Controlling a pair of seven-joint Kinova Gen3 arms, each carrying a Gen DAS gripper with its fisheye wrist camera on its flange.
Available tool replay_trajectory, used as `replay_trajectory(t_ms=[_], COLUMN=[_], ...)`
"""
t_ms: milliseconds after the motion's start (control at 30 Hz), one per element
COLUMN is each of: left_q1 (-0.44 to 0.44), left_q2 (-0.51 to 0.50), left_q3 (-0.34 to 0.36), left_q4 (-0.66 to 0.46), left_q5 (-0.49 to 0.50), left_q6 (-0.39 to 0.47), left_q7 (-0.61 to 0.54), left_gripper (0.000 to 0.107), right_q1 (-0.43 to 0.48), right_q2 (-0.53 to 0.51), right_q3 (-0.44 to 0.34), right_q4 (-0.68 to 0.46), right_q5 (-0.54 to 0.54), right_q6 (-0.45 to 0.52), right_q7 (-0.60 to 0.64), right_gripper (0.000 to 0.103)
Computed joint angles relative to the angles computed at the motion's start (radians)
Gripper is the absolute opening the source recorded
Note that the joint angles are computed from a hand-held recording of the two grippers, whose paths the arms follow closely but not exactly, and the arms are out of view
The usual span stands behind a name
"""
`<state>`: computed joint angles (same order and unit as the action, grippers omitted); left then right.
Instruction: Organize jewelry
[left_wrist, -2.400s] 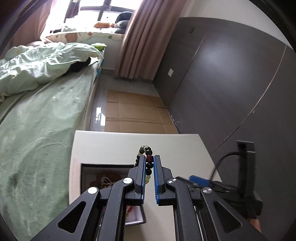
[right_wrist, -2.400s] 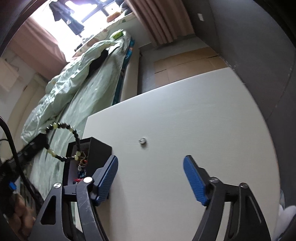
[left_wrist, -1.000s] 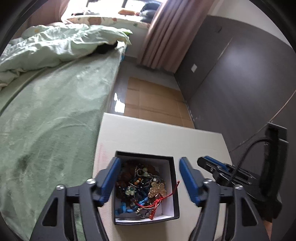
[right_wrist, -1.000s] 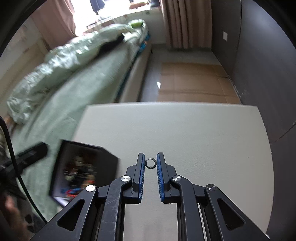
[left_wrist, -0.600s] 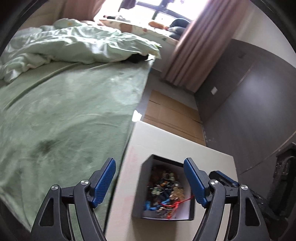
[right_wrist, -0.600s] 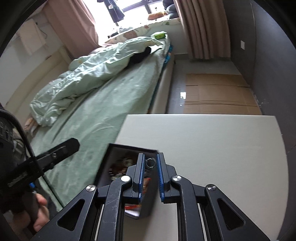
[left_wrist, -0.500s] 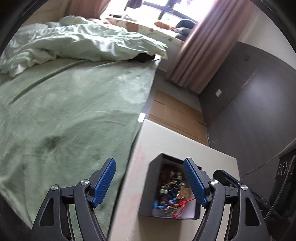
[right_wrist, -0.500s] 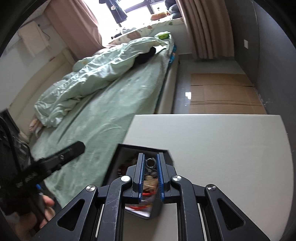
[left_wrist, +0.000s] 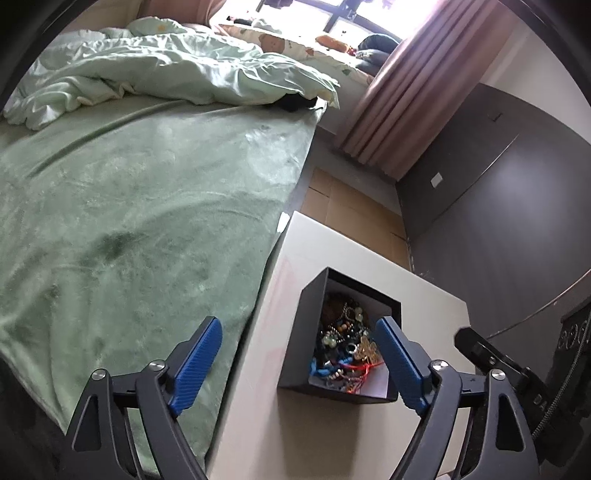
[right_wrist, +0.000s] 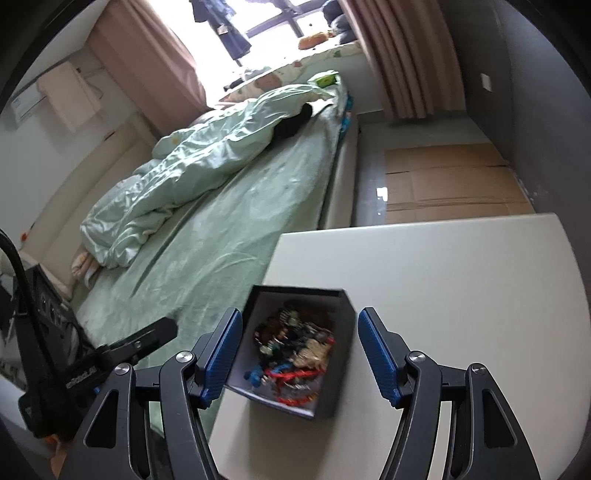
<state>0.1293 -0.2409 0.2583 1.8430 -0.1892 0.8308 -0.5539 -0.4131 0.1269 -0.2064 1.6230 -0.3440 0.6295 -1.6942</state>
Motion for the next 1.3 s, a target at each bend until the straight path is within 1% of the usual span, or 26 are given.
replay_trajectory(t_ms=[33, 67, 100, 133, 167, 233, 300, 333, 367, 467, 500, 600, 700, 800, 933, 1033, 1100, 1200, 1300], left_q1=[-0.001, 0.000, 0.002, 0.005, 0.007, 0.003, -0.019, -0.026, -0.031, -0.030, -0.031, -0.033, -0.033, -0.043, -0.060, -0.065, -0.069, -0.074, -0.086], left_q2=[-0.003, -0.009, -0.015, -0.024, -0.033, -0.050, -0.071, -0.077, -0.084, -0.097, -0.103, -0.118, -0.134, -0.144, -0.128, -0.116, -0.111, -0.101, -0.101], left_q3=[0.011, 0.021, 0.027, 0.033, 0.042, 0.067, 0.120, 0.144, 0.169, 0.196, 0.207, 0.241, 0.269, 0.304, 0.363, 0.414, 0.443, 0.481, 0.522], left_q4=[-0.001, 0.002, 0.005, 0.009, 0.012, 0.017, 0.022, 0.021, 0.020, 0.021, 0.019, 0.006, -0.018, -0.056, -0.104, -0.137, -0.153, -0.172, -0.182], left_q5=[-0.009, -0.014, -0.016, -0.017, -0.019, -0.031, -0.069, -0.087, -0.105, -0.124, -0.129, -0.146, -0.154, -0.157, -0.172, -0.208, -0.230, -0.261, -0.296], left_q6=[0.005, 0.009, 0.011, 0.013, 0.016, 0.020, 0.026, 0.032, 0.039, 0.045, 0.049, 0.070, 0.093, 0.134, 0.195, 0.232, 0.251, 0.275, 0.291], left_q7=[0.012, 0.023, 0.030, 0.036, 0.044, 0.070, 0.131, 0.152, 0.172, 0.198, 0.205, 0.211, 0.203, 0.195, 0.180, 0.176, 0.176, 0.168, 0.172], left_gripper=[0.090, 0.093, 0.094, 0.094, 0.094, 0.095, 0.099, 0.103, 0.103, 0.103, 0.103, 0.103, 0.103, 0.103, 0.103, 0.103, 0.103, 0.103, 0.103], right_q1=[0.005, 0.009, 0.009, 0.007, 0.004, -0.004, -0.005, -0.008, -0.008, -0.008, -0.007, -0.003, 0.002, 0.009, 0.011, 0.020, 0.015, 0.044, 0.055], right_q2=[-0.011, -0.025, -0.043, -0.056, -0.074, -0.105, -0.127, -0.142, -0.156, -0.193, -0.202, -0.231, -0.255, -0.295, -0.357, -0.388, -0.402, -0.418, -0.439], right_q3=[0.001, 0.004, 0.007, 0.009, 0.011, 0.014, 0.016, 0.014, 0.014, 0.013, 0.011, -0.011, -0.024, -0.040, -0.038, -0.044, -0.021, -0.048, -0.051], right_q4=[0.012, 0.028, 0.046, 0.060, 0.076, 0.098, 0.110, 0.117, 0.126, 0.148, 0.152, 0.162, 0.154, 0.164, 0.184, 0.199, 0.209, 0.216, 0.230], right_q5=[-0.008, -0.012, -0.009, -0.003, 0.013, 0.053, 0.077, 0.102, 0.111, 0.135, 0.145, 0.224, 0.281, 0.326, 0.318, 0.317, 0.281, 0.302, 0.303], right_q6=[0.000, -0.003, -0.011, -0.019, -0.025, -0.024, -0.018, -0.013, -0.011, -0.008, -0.006, 0.009, 0.060, 0.077, 0.094, 0.113, 0.120, 0.134, 0.134], right_q7=[0.001, -0.003, -0.012, -0.022, -0.040, -0.083, -0.106, -0.131, -0.140, -0.164, -0.173, -0.242, -0.285, -0.335, -0.327, -0.332, -0.308, -0.336, -0.348], right_gripper=[0.067, 0.071, 0.073, 0.078, 0.080, 0.080, 0.082, 0.089, 0.096, 0.103, 0.103, 0.103, 0.103, 0.103, 0.103, 0.103, 0.103, 0.103, 0.103])
